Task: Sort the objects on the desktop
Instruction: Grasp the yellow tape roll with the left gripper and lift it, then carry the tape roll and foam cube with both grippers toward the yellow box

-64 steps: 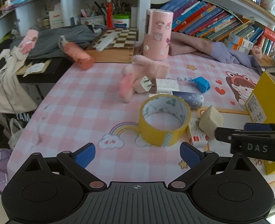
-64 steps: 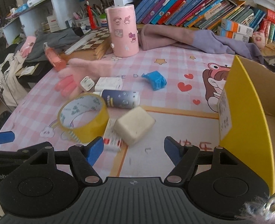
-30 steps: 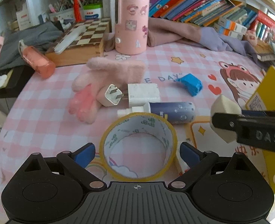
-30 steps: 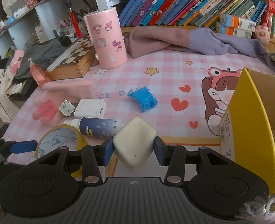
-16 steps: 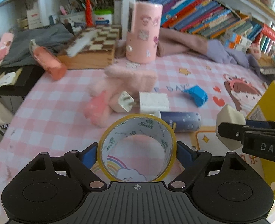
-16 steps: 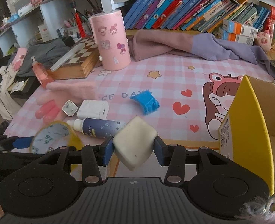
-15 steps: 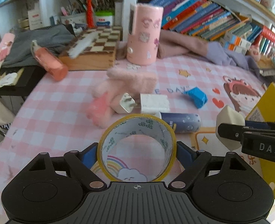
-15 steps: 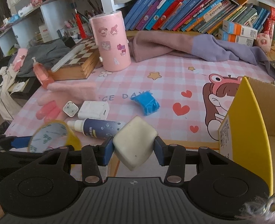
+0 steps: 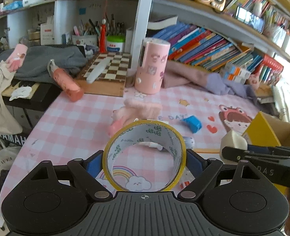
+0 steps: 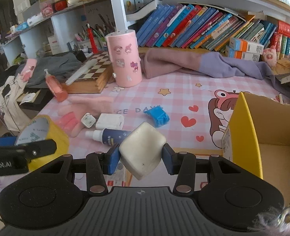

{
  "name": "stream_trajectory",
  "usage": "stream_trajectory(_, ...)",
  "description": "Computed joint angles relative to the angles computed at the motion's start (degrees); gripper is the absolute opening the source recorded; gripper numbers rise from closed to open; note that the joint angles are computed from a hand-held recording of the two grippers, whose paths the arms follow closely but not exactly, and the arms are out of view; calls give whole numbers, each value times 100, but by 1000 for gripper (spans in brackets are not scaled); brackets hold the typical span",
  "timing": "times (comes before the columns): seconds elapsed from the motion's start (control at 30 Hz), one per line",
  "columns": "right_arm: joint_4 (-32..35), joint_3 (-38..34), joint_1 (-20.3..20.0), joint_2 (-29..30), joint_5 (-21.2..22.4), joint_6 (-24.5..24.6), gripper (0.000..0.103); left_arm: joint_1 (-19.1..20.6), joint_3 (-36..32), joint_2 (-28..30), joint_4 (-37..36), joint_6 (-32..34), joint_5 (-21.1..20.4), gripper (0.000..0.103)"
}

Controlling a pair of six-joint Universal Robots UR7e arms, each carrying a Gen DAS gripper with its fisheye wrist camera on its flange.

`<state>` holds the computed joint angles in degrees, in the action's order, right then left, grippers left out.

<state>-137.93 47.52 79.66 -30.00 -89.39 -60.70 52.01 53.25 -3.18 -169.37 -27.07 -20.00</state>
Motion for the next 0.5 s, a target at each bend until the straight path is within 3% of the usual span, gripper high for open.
stream_trajectory(0.33,-456,1070,-52,-681,163,-73,43,-302,710,-212,-890,286,102,88)
stream_trajectory(0.5,-661,1489,-87,-981,293,101,43,-422,1033,-303,-888,260,153,88)
